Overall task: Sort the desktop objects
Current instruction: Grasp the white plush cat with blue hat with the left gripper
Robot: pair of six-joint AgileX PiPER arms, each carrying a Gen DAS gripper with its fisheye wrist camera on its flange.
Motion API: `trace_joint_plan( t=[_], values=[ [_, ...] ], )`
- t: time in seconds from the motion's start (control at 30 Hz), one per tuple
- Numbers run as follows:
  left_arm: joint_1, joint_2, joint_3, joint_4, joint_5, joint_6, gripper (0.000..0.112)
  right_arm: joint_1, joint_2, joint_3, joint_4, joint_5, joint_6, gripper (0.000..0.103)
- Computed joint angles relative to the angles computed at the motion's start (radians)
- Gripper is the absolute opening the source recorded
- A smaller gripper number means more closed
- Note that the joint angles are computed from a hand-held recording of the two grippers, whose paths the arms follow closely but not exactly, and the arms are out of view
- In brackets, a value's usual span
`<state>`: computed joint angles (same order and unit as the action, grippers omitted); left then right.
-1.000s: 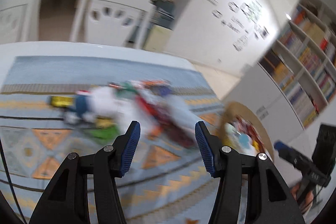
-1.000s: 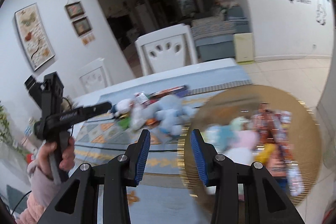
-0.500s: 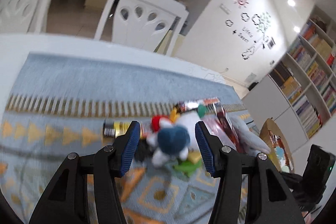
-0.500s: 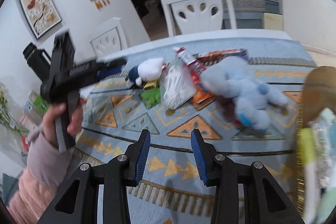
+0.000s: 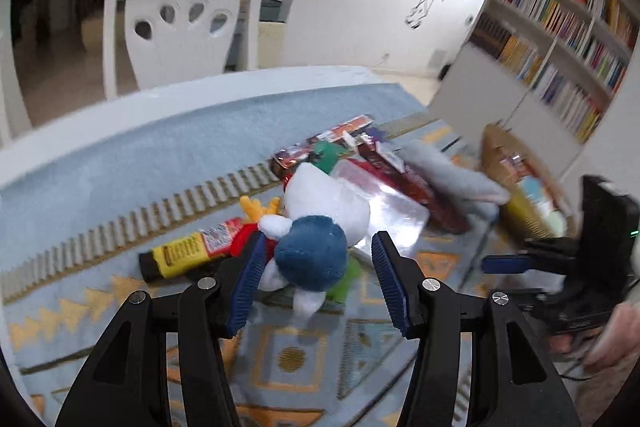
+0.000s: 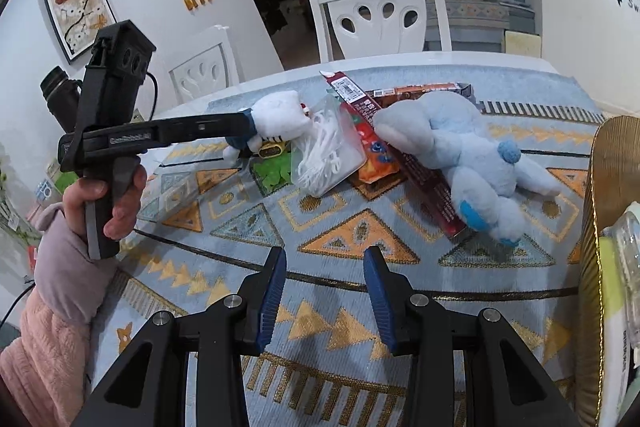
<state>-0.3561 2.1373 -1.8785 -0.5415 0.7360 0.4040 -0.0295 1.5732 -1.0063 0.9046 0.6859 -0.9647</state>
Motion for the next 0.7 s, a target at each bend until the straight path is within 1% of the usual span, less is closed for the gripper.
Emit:
trace_joint_plan(
  t=[0.07,0.13,0.2,0.3,0.33,0.37,0.4,0.43,0.47,0.57,0.63,0.7],
  values=[
    [-0.025,0.033,-0.050,0.081,0.000,-0.080,0.052,0.005,-0.008,0.006,-0.002,-0.005,-0.002,0.039],
    [-0.044,0.050,-0.065,0.134,-0.002,-0.120,0.052,0.008,-0.016,0.014,0.007,-0.012,-0.015,0.039],
    [-0.060,0.050,-0.051,0.174,-0.049,-0.142,0.052,0.015,-0.027,0.029,0.023,-0.032,-0.035,0.039],
    [-0.074,0.008,0.046,0.203,-0.177,-0.184,0.052,0.027,-0.052,0.054,0.034,-0.079,-0.062,0.039],
    [-0.071,0.004,0.067,0.201,-0.201,-0.180,0.051,0.032,-0.064,0.067,0.040,-0.102,-0.075,0.039],
    [-0.080,-0.001,0.086,0.236,-0.217,-0.209,0.043,0.039,-0.077,0.078,0.041,-0.130,-0.088,0.039],
    [-0.086,0.002,0.082,0.268,-0.212,-0.238,0.038,0.043,-0.084,0.083,0.041,-0.146,-0.092,0.039],
    [-0.090,0.002,0.085,0.292,-0.211,-0.260,0.036,0.045,-0.093,0.092,0.047,-0.163,-0.105,0.039],
    [-0.089,-0.007,0.105,0.284,-0.231,-0.259,0.036,0.045,-0.096,0.092,0.047,-0.168,-0.105,0.039],
    [-0.092,-0.017,0.128,0.295,-0.259,-0.269,0.034,0.037,-0.092,0.090,0.052,-0.171,-0.101,0.039],
    [-0.096,-0.031,0.169,0.287,-0.303,-0.274,0.034,0.036,-0.091,0.093,0.054,-0.188,-0.101,0.039],
    [-0.105,-0.041,0.190,0.310,-0.332,-0.301,0.034,0.036,-0.097,0.101,0.068,-0.216,-0.113,0.039]
  ],
)
